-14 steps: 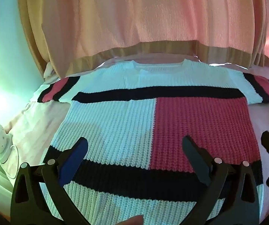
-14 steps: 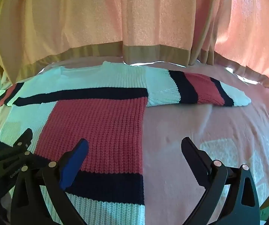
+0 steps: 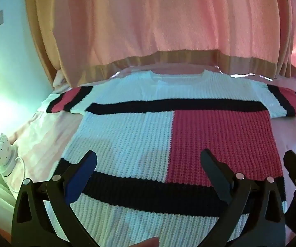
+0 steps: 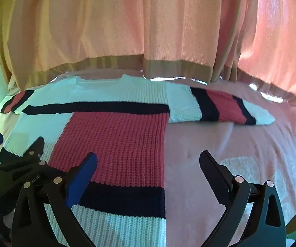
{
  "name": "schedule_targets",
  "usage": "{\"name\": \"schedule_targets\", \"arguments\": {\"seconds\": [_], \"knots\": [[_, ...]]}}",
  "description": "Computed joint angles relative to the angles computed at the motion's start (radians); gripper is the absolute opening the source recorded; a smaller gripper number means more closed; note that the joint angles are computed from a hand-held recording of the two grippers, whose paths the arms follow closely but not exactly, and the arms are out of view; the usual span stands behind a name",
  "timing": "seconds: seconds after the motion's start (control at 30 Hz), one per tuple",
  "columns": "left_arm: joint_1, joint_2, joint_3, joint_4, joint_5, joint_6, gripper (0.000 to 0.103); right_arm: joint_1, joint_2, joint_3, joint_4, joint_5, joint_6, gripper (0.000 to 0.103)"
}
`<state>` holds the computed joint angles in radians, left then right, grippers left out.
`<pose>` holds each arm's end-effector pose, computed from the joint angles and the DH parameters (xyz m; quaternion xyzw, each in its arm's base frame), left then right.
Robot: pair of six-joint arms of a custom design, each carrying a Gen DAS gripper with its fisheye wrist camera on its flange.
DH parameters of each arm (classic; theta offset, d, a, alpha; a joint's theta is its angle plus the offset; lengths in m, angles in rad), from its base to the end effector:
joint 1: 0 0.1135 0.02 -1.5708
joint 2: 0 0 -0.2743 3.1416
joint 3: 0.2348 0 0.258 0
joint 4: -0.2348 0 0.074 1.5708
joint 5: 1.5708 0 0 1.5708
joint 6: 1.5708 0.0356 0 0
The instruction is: Fold small clothes
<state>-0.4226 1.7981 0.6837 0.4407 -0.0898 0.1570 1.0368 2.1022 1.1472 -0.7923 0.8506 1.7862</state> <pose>0.3039 -0.1332 0.1137 0.2386 0.8682 -0.0173 0.4348 0.1940 0.2754 0.0838 0.2983 0.8577 -0.1445 0.3931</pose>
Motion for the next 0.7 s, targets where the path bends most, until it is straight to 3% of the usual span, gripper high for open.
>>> {"name": "schedule_targets", "arguments": {"seconds": [0.13,0.37,0.7], "knots": [[0.031,-0.054,-0.041,0.003,-0.002,0.011,0.098,0.05,0.003,0.042,-0.078,0.009,0.054,0.098],[0.096,-0.191,-0.085,-0.124,0.022,0.013,0.098,0.115,0.016,0.15,-0.294,0.023,0.155,0.098],[0.094,-0.381,-0.137,-0.252,0.042,-0.002,0.098,0.187,0.005,0.202,-0.404,0.007,0.263,0.098]]}}
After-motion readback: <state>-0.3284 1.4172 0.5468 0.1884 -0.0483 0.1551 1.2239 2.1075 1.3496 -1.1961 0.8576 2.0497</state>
